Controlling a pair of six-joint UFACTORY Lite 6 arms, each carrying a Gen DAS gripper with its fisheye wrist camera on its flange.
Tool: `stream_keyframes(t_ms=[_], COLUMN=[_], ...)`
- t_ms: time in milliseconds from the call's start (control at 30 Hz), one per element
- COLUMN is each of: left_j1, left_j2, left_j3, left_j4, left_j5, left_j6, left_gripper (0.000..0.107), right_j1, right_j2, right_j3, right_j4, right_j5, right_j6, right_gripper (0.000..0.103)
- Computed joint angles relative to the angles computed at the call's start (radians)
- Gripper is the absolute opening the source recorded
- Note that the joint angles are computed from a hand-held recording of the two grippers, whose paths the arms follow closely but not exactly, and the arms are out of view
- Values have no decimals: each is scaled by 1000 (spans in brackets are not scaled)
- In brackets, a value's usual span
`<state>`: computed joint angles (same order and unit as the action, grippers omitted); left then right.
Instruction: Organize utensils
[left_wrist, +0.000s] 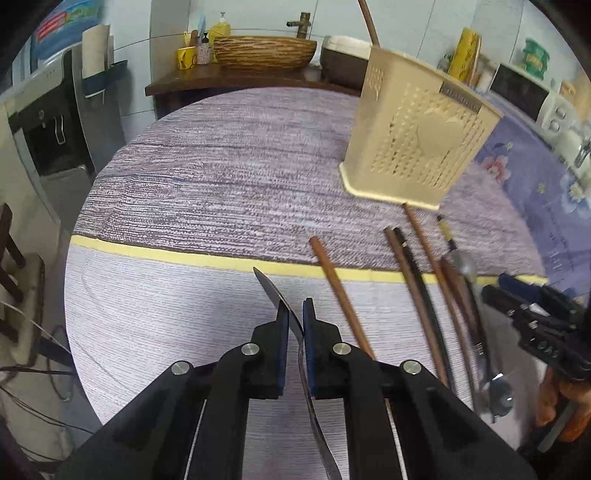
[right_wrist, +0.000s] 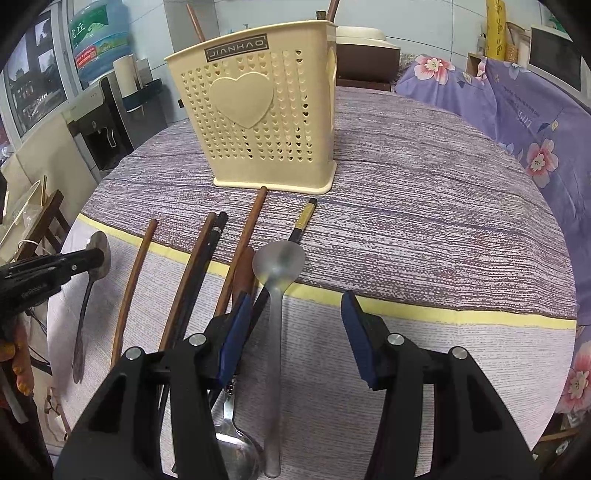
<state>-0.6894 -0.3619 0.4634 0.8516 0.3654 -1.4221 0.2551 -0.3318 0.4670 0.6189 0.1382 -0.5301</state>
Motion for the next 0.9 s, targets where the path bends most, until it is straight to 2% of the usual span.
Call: stream_keyframes(t_ms=[100, 167, 267, 300, 433, 567, 667, 800, 900], left_j1=[-14, -16, -35, -45, -51, -41, -41, -64, -44], left_j2=[50, 65, 58, 46, -10, 41, 92, 121, 93], left_j3=[17, 24, 20, 17, -4, 13, 34, 41, 24], left_j4=[51, 45, 71, 76, 64, 83, 107, 180, 155], left_j5=[-5, -20, -9, 5, 34, 50, 36, 44, 28], left_j6=[-60, -56, -77, -83, -81, -91, -91, -137, -78], left_gripper=[10, 17, 38, 42, 44, 47, 56, 56, 56], right_j1=[6, 11, 2, -4, -22, -28, -25, -21, -26], right_j2=[-9, -19, -20, -18, -15, -23, -30, -34, -34], right_j3=[-5, -8, -7, -7, -10, -14, -19, -25, -25], right_j4=[-17, -88, -102, -82, -15, 47, 47, 8, 20], right_j5=[-4, -6, -3, -2, 1, 8, 10, 9, 11], right_j6=[18, 89, 101, 78, 9, -54, -51, -11, -23], right_gripper=[51, 51, 51, 51, 51, 52, 52, 52, 52])
